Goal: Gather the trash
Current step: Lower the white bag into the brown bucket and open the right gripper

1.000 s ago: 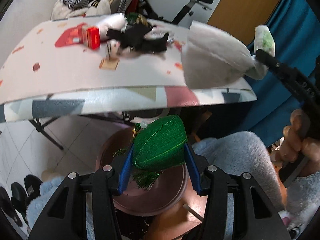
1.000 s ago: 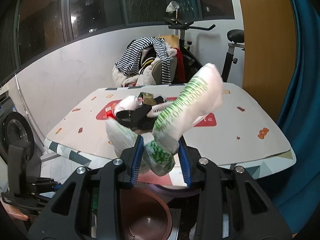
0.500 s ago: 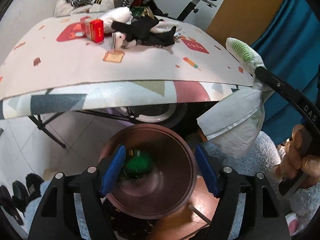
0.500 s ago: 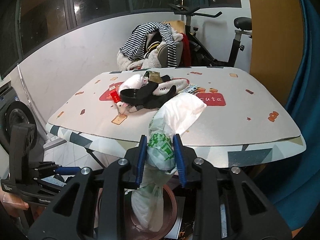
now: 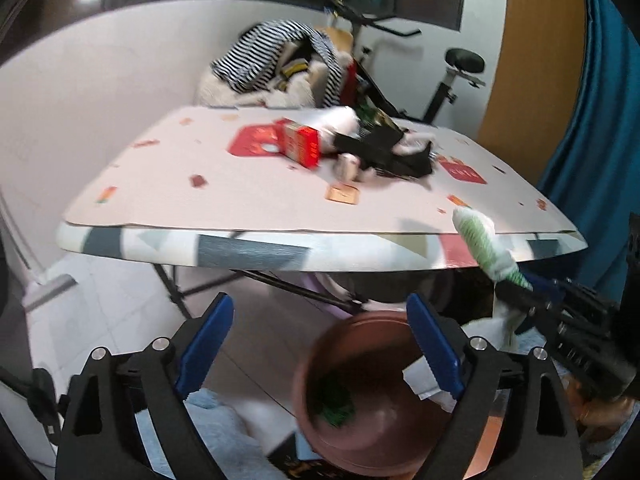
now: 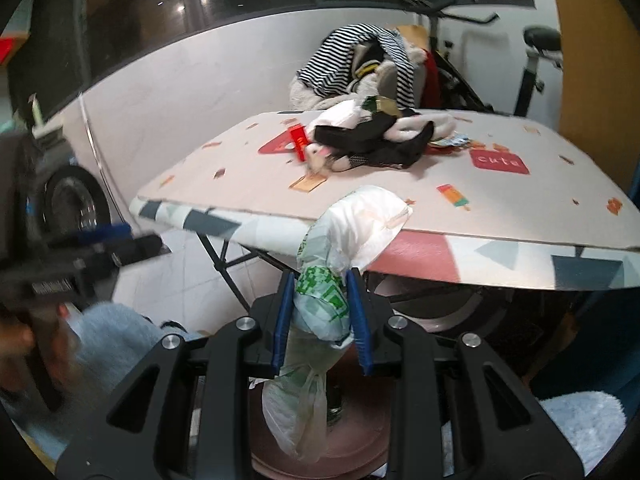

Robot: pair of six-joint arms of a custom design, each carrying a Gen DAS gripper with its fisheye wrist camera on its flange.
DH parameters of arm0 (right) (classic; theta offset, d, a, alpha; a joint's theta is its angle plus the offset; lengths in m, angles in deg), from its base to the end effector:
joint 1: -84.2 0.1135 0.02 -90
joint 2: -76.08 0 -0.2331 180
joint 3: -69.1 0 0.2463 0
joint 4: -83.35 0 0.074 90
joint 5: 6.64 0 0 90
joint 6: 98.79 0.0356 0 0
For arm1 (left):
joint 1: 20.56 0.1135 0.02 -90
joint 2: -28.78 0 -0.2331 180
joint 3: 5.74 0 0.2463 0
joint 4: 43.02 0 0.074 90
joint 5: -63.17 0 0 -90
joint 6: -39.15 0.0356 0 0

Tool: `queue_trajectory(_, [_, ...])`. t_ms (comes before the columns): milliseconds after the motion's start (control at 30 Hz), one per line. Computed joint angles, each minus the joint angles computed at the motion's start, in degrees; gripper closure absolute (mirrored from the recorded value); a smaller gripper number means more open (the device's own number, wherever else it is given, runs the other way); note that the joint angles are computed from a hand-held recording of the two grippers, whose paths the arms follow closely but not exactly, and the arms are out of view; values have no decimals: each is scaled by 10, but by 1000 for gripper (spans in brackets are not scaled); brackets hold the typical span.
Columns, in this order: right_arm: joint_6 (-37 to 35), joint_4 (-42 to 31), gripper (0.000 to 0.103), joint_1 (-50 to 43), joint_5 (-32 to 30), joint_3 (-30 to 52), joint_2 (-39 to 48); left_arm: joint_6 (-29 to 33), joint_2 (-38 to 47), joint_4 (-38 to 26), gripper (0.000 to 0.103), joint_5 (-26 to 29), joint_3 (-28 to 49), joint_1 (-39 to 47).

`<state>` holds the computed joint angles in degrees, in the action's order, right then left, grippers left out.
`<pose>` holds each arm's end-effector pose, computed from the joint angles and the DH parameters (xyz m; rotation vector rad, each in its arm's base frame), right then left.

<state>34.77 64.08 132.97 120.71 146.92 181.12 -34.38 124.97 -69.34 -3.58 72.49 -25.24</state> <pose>0.2601 0.2640 0.1518 0.1936 2.1791 0.1166 0.3535 -0.0430 0.1948 0.6144 2.2106 -0.3688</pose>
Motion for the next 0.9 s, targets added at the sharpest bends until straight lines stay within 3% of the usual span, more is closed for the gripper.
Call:
queue_trajectory(100, [-21,-2,73,-1,-21,29,40,-16,-8,36,16,-2,-30,15])
queue_trajectory(500, [23,-9,73,-41,-148,50,108,-27,28,20,16,-2,-5,14])
queue_trajectory(533, [33,-17,70,-42,-149,53,109,-27,29,20,16,-1,-5,14])
queue_trajectory(567, [39,-19,59,-43,-148,52,109,-27,30,20,16,-1,-3,14])
queue_trajectory(767, [56,-26,15,-43,-127,45,102,-39,38,13,16,1,4,21])
queue_trajectory(900, [71,-42,6,-45,-111,49,103,-57,48,7,16,5,15,30])
